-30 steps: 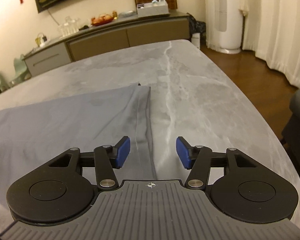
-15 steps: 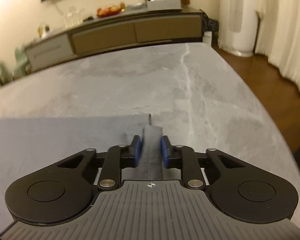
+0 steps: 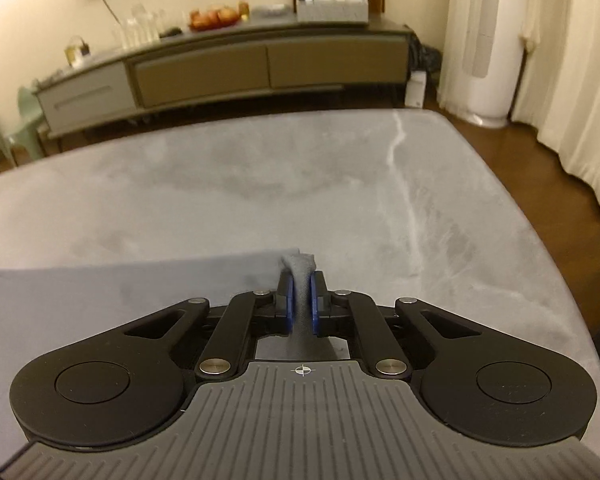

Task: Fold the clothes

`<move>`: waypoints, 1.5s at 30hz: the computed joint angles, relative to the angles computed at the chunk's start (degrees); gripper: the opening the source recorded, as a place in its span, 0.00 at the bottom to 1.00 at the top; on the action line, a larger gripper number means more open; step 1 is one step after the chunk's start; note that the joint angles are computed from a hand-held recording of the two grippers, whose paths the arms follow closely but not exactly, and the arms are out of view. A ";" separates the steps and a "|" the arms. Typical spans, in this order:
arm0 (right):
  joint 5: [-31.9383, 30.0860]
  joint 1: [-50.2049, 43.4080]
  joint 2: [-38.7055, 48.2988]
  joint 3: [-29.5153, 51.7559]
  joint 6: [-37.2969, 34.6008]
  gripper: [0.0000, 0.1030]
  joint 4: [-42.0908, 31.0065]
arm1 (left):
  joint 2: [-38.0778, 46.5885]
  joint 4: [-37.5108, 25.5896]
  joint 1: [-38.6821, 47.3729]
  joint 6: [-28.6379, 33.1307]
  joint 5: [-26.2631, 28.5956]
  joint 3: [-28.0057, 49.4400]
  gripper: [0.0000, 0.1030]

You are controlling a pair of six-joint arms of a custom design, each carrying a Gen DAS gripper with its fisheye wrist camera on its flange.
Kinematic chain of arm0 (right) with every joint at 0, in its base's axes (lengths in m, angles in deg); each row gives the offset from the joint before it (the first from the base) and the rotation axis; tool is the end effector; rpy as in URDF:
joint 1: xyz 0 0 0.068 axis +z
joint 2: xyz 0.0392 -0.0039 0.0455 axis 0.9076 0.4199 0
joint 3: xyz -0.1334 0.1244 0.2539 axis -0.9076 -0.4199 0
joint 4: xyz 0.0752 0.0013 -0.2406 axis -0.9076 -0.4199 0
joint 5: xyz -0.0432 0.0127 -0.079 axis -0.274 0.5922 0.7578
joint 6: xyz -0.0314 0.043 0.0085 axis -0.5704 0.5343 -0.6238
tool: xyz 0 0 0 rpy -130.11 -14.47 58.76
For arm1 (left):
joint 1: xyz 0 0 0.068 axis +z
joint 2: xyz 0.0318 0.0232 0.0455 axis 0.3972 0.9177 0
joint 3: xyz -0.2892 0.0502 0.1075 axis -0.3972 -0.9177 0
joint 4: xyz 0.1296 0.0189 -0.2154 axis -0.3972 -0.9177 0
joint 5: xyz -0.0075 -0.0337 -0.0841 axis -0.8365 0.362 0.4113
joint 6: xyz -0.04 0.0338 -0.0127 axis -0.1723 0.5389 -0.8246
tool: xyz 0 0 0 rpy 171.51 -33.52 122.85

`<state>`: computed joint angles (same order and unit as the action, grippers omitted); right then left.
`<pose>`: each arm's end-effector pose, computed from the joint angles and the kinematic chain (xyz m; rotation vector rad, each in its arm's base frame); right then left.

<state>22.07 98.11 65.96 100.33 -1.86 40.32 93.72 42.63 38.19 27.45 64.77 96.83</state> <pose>0.3375 0.1919 0.0980 0.6412 2.2700 -0.2305 0.3015 0.0562 0.0879 1.0439 2.1764 -0.4243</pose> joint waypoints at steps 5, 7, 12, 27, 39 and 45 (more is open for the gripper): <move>4.86 2.14 3.81 8.83 1.80 0.23 -13.51 | -1.11 -0.08 0.84 -3.12 0.91 -0.38 0.34; 8.34 4.27 2.80 9.53 5.30 0.45 -19.07 | -2.24 0.89 3.18 -4.56 4.45 -0.83 0.35; 11.78 13.64 -9.07 -7.64 26.78 0.76 -12.36 | 1.84 4.70 4.27 -10.69 -2.31 3.30 0.37; 8.58 29.40 -1.17 -3.32 37.66 0.22 -23.55 | -12.49 -10.23 -20.51 -29.97 -3.49 6.73 0.59; 20.39 36.38 19.30 31.90 33.37 0.16 -71.38 | 0.96 -11.35 -49.82 -41.64 -21.33 22.39 0.64; 21.91 40.46 9.37 21.36 20.36 0.41 -49.83 | -3.24 -10.07 -38.57 -40.21 -9.87 17.41 0.09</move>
